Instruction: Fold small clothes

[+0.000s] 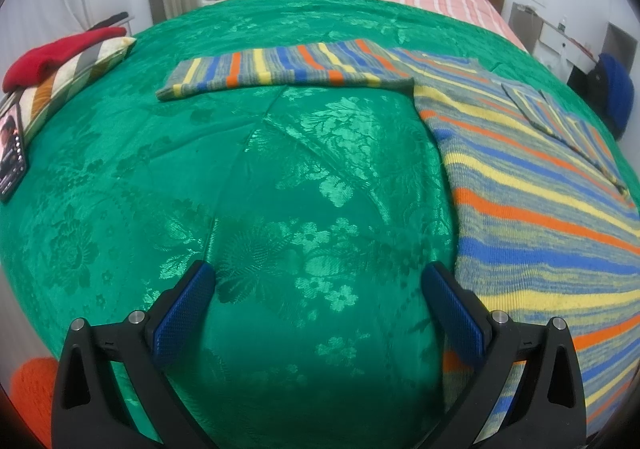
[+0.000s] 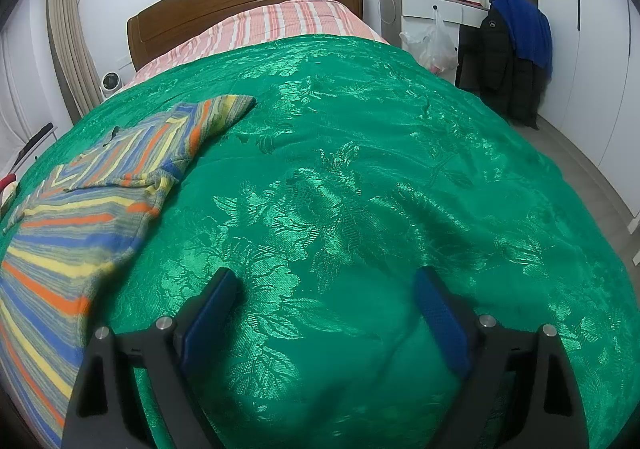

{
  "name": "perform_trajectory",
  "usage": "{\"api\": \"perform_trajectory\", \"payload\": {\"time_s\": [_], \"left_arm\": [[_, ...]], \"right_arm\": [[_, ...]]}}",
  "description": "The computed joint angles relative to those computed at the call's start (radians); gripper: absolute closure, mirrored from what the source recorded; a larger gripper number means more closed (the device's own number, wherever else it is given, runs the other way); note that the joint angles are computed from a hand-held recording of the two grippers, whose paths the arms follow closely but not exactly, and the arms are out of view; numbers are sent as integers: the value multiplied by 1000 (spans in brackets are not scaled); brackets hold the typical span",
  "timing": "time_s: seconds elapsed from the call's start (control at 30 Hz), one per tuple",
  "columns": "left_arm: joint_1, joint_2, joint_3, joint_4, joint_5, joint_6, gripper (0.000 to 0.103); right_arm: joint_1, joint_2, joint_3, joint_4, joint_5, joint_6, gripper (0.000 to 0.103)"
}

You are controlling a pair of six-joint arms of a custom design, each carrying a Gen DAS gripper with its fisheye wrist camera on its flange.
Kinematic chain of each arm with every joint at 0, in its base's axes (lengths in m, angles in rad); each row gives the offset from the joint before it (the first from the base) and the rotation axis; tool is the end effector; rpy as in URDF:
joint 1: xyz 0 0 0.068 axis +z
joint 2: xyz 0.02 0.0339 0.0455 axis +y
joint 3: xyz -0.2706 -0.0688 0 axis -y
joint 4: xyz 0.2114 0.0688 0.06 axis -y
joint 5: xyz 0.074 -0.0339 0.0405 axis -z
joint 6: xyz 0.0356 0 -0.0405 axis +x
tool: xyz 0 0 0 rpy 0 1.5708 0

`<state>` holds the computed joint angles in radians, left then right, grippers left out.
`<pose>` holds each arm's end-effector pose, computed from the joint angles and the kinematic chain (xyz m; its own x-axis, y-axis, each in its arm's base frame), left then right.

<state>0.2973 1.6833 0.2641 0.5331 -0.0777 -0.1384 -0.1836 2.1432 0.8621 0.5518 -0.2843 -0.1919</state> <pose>0.2008 0.0644 0.0977 -0.6868 -0.3543 -0.6347 -0.4379 0.8986 -0.0277 0.3608 -0.0568 0.0834 -0.6373 -0.0679 -0.7676 -0.1548 0.9871 0.0413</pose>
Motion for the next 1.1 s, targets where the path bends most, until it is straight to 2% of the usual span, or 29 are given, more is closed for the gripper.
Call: {"api": "perform_trajectory", "payload": {"time_s": [0.73,0.83,0.9,0.97,1.03,1.07,1.1], "left_arm": [[-1,-10,8,-25,2,0,0],[-2,-69,69,-194,21,8,0],[44,-129,149,-366,128,37,1],[146,-184,259,-528,284,67,1],[246,-173,398,-663,400,110,1],[317,-132,519,-752,472,142,0],[358,-95,602,-799,505,151,0]], "right_arm": [[0,1,2,-1,3,-2,13],[0,1,2,-1,4,-2,13],[0,1,2,0,2,-2,13],[0,1,2,0,2,-2,13],[1,2,2,-1,4,-3,13],[2,2,3,-1,6,-3,13],[3,2,3,-2,10,-5,13]]}}
